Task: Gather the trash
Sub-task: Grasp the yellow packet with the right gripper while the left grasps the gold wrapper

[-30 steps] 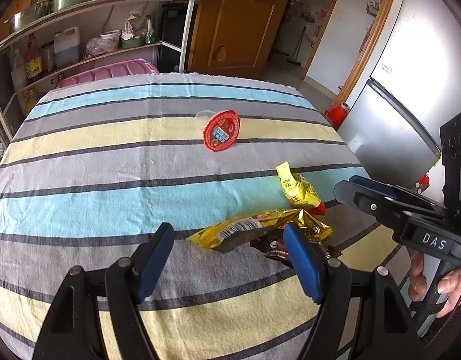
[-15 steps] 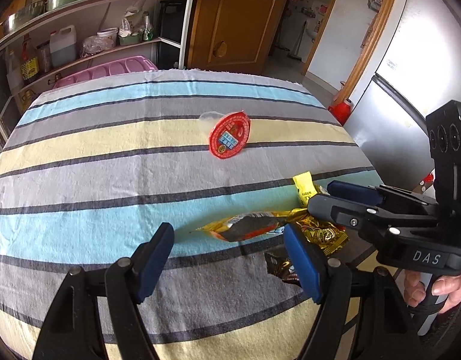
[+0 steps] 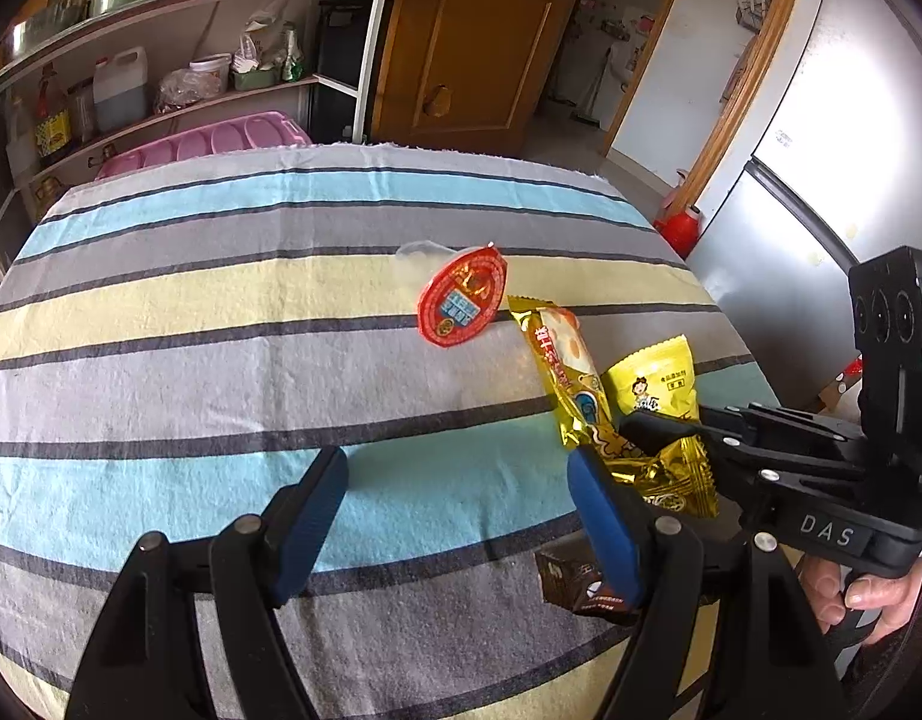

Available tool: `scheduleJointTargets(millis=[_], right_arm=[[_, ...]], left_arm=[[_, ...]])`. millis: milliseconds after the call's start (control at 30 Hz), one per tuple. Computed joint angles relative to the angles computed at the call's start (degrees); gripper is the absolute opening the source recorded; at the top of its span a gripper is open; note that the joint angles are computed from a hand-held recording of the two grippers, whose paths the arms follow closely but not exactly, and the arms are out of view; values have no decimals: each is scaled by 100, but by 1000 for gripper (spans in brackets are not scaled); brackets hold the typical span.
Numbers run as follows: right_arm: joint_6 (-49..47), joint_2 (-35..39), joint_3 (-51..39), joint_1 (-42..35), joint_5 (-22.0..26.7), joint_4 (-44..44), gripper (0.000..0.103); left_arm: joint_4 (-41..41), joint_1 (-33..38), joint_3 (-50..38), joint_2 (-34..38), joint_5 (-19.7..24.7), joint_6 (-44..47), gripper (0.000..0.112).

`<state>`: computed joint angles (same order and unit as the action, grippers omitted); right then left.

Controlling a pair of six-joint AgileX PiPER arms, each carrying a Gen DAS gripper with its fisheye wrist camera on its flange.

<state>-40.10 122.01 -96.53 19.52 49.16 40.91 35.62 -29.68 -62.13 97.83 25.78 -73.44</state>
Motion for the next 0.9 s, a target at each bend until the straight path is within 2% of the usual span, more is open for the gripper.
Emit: scheduleJointTargets(millis=[167, 333, 533, 733, 900], right_arm=[[3, -114, 221, -121, -234, 99, 24], [44, -227, 385, -215, -433, 64, 24], [128, -334, 538, -306, -660, -60, 24], [148, -455, 698, -328, -892, -124, 24], [111, -472, 737, -347, -936, -75, 24]], left_arm=[[-787, 234, -84, 55, -380, 621, 77], [-1120, 204, -512, 351, -274, 1025, 77], [-750, 35, -1160, 761, 371, 767, 77], [-239, -365, -1975, 1284, 1564, 786, 77], [-6, -499, -2262, 1492, 1963, 716, 73]])
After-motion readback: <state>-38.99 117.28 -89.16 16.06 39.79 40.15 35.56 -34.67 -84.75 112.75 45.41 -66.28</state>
